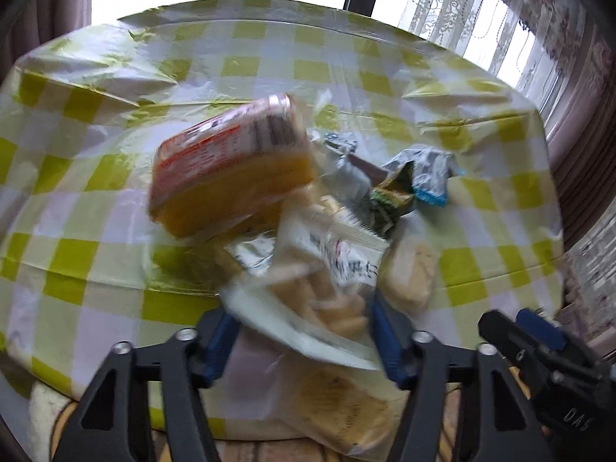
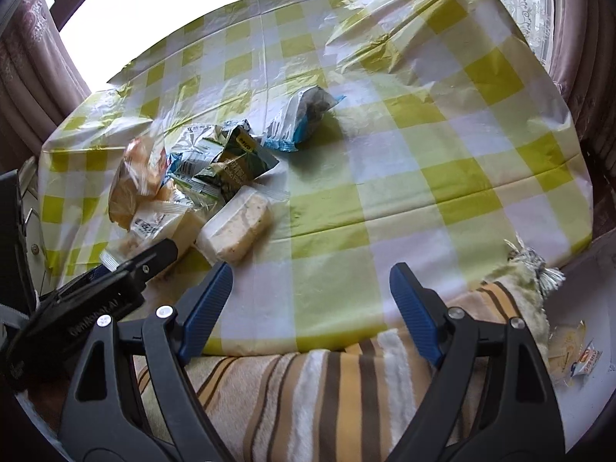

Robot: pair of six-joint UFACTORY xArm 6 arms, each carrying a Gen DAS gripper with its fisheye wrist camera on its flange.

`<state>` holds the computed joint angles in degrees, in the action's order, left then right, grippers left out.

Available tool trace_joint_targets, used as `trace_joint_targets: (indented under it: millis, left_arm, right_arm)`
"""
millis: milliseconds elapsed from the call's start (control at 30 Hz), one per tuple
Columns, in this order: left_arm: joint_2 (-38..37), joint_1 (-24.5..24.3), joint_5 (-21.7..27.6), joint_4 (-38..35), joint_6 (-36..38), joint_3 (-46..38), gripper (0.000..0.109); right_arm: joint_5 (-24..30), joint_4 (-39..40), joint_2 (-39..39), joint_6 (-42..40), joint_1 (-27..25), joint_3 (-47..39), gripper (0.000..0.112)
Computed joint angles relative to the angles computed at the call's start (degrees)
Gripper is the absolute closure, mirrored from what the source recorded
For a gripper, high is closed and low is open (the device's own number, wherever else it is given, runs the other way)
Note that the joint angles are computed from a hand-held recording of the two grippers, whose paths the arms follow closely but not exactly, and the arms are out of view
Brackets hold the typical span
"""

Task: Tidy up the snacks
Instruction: 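Move both open tools back over the snack pile, then grasp the white nut packet with the left tool while the right tool grasps the wrapped cake bar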

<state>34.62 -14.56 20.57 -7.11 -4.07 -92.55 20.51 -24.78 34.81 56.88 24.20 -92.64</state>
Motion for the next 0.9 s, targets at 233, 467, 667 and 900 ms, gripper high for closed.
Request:
trace_joint_targets:
  millis: [233,467,667,900]
  left_arm:
    - [-1.4,0.4,-4.1,-14.2,11.3,3.5,0.07]
    - [-3.2,0.0,-5.7,-31.2,25.0,5.9,0.087]
    - [-3.7,-0.2,-6.2,-42.0,33.6,6.3,0.089]
    - [-5.5,-1.0,-9.9,-56.0,45.6,7.8,0.041]
  right_arm:
    - [0.5,-0.8,4.1,-0.5,0.9,-6.0,0.027]
    - [4.4,3.1,10.4,-4.5,1.9,-15.7,0.027]
    - [9.8,5.3,17.0,-6.2,2.6,-26.9,0.027]
    - [21.8,6.5,27.6,-8.5,3.4,-45.6,0.037]
